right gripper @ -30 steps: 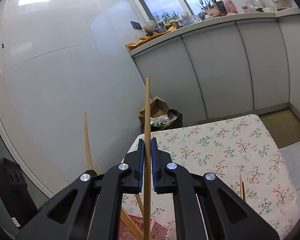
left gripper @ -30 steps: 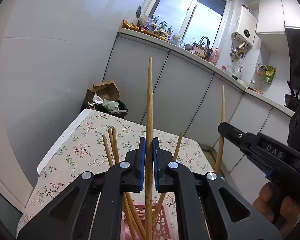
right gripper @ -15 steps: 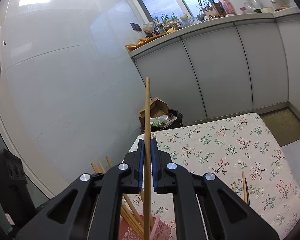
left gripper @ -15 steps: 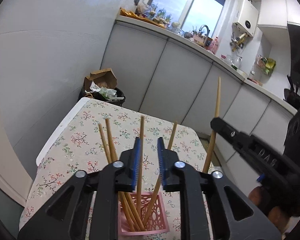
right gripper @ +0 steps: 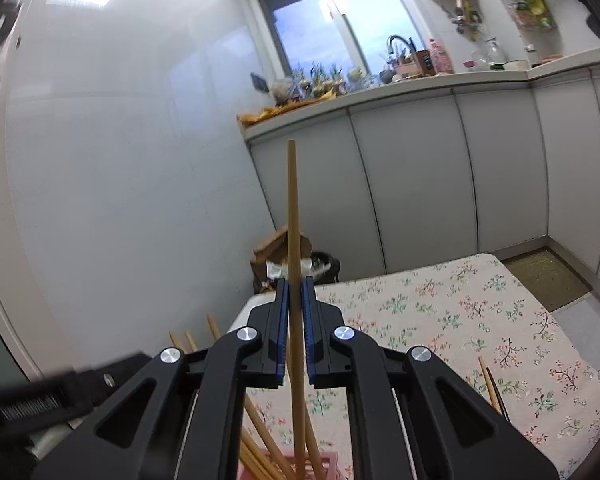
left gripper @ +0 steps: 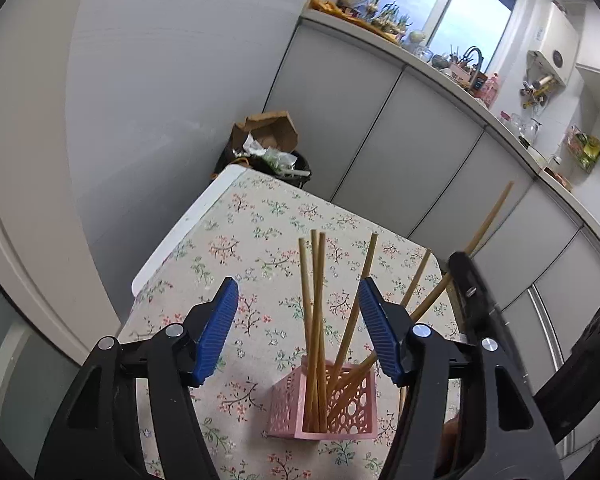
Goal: Organize utensils
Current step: 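Lower both chopsticks into the pink holder and open both tools, then grasp a wooden chopstick with the left tool while the right tool grasps another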
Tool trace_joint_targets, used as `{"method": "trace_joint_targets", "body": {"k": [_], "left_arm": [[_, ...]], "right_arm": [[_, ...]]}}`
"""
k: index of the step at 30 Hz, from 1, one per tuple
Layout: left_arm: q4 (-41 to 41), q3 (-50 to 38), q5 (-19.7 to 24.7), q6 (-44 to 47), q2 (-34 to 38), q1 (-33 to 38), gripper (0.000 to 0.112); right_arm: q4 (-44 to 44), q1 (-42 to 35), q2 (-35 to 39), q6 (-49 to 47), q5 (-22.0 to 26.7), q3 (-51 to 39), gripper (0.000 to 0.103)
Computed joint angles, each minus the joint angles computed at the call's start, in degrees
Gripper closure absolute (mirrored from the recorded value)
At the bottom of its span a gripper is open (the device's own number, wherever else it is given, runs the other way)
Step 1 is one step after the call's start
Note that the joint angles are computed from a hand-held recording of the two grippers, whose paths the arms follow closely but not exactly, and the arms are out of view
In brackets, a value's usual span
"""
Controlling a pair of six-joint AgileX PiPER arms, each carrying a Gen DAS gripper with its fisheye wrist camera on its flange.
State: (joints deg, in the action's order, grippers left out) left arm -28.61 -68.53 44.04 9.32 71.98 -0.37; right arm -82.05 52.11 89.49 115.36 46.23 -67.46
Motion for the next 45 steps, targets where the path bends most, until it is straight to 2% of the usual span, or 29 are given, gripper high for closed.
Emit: {"method": "trace_joint_targets", "body": {"k": [3, 5, 6, 7, 9, 10, 12, 16, 18, 19, 23, 26, 30, 32, 35, 37, 40, 45], "left_arm": [[-2.8, -0.1, 1.5, 1.9, 0.3, 2.1, 0.052], [-3.7, -0.2, 2.0, 2.3, 0.3, 2.8, 0.052], [-4.0, -0.3, 2.3, 2.3, 0.3, 3.0, 0.052], [-4.4, -0.5, 2.6, 2.5, 0.3, 3.1, 0.052], [-4.4, -0.6, 2.8, 2.4, 0.0, 3.0, 0.052], [-3.7, -0.7, 2.8, 1.8, -0.3, 2.7, 0.052], [-3.4, -0.9, 3.1, 1.4, -0.5, 2.4, 0.052], [-3.8, -1.6, 4.9, 0.7, -1.0, 1.8, 0.052], [-3.7, -1.9, 5.4, 0.4, -1.8, 0.9, 0.052], [-2.7, -2.1, 5.5, -0.3, -2.5, -0.3, 0.052], [4.4, -2.6, 4.8, -4.7, -4.4, -8.2, 0.052], [12.2, -2.8, 4.6, -9.6, -4.1, -16.8, 0.052], [23.9, -1.8, 4.8, -18.1, -3.3, -28.8, 0.052], [26.5, -1.4, 4.9, -20.6, -2.3, -33.5, 0.052], [30.9, -0.9, 4.8, -24.8, -0.2, -40.7, 0.052], [30.3, -1.0, 4.7, -24.0, 2.8, -43.7, 0.052], [29.3, -1.6, 4.3, -24.3, 8.3, -45.5, 0.052], [26.6, -4.5, 4.1, -21.6, 16.7, -44.2, 0.053]], "right_arm": [[2.6, -1.3, -0.9, -3.1, -3.9, 0.9, 0.096], [11.1, -3.8, -2.2, -12.4, -9.6, -0.3, 0.094], [14.4, -4.1, -2.4, -16.1, -10.2, -1.2, 0.094], [16.8, -4.4, -3.0, -19.2, -10.6, -1.7, 0.087], [19.2, -4.5, -4.6, -22.8, -9.4, -2.3, 0.077], [21.5, -5.5, -6.5, -25.3, -10.3, -2.0, 0.073], [25.3, -6.7, -9.0, -29.0, -10.5, -1.8, 0.068], [35.8, -10.8, -15.0, -40.4, -3.5, -3.2, 0.062], [40.6, -14.7, -19.0, -44.3, -2.6, -2.1, 0.055], [43.1, -17.0, -21.1, -46.3, -1.9, -1.6, 0.052], [57.0, -30.0, -28.3, -58.3, -1.2, 2.5, 0.049], [69.0, -40.2, -29.5, -69.5, -1.6, 5.6, 0.048], [78.9, -48.5, -28.0, -79.9, -0.8, 9.0, 0.048], [83.6, -52.0, -27.6, -84.5, -0.9, 10.6, 0.048], [86.0, -54.4, -26.4, -87.3, -0.5, 11.4, 0.048], [89.0, -56.3, -26.1, -90.0, -0.1, 11.6, 0.048], [89.5, -57.5, -25.4, -91.4, 1.1, 11.6, 0.048], [90.6, -59.3, -24.4, -93.1, 2.6, 12.0, 0.048]]}}
